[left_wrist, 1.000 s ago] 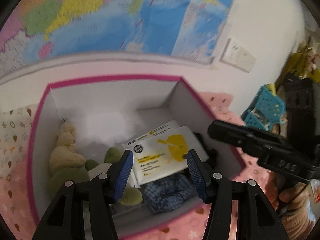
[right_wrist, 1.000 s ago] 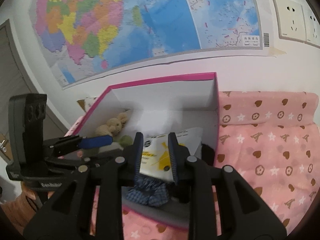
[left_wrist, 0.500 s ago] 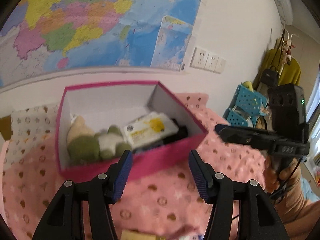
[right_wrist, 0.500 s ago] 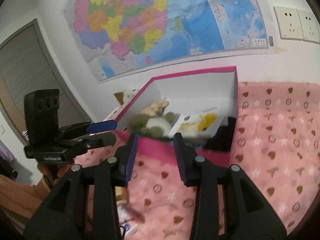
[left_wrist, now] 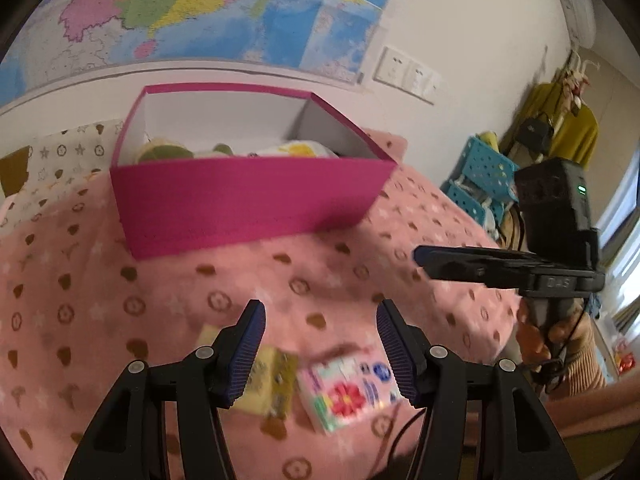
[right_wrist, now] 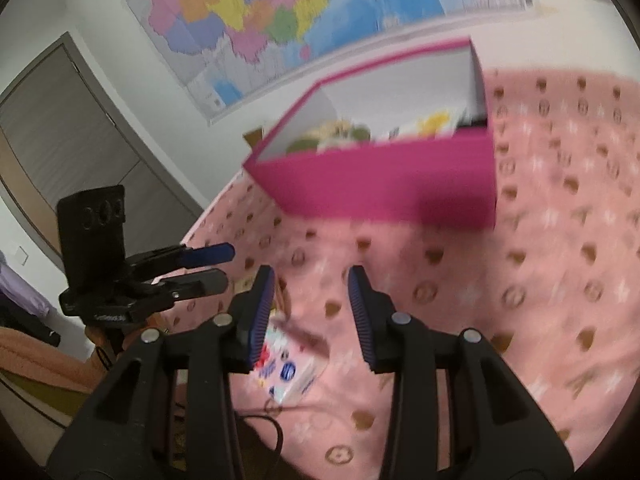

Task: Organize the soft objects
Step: 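Reach the right tool to the floral tissue pack and grasp it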

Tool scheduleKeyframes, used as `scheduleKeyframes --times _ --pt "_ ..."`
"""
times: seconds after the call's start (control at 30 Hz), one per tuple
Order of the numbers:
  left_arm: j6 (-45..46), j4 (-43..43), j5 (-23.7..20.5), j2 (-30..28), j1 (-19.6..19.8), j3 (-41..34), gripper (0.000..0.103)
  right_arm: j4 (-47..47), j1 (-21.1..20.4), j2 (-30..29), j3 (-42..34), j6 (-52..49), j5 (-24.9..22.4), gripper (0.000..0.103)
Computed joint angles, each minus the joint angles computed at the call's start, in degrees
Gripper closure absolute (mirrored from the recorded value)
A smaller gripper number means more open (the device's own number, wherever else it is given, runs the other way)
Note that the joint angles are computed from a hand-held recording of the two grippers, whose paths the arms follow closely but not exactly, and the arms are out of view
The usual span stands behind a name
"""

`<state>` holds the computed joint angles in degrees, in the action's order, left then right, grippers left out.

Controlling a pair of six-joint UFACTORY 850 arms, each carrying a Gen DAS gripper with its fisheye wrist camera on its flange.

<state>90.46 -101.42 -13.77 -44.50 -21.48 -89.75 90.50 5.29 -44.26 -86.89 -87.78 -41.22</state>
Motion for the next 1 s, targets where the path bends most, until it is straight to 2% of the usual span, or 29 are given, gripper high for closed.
scheduleKeyframes --times 0.4,0.67,0.83,1.0 --pt "-13.38 14.0 -2.6 0.64 -0.93 3.85 0.047 -8.08 1.71 -2.75 0.98 8.11 -1.96 0.063" --pt "-21.99 21.26 -5.2 -0.58 -1.11 3.08 0.059 -7.76 1.98 -2.99 1.97 7.8 -2.96 0.063" --pt "-23.96 22.82 -6.12 -1.85 -1.05 1.52 0.065 -7.41 2.2 -2.92 2.25 7.23 -2.62 0.063" --pt "-24.15 22.85 -6.54 -2.9 -1.18 -0.19 0.065 -6.29 2.02 -2.96 2.41 6.88 -1.88 0.063"
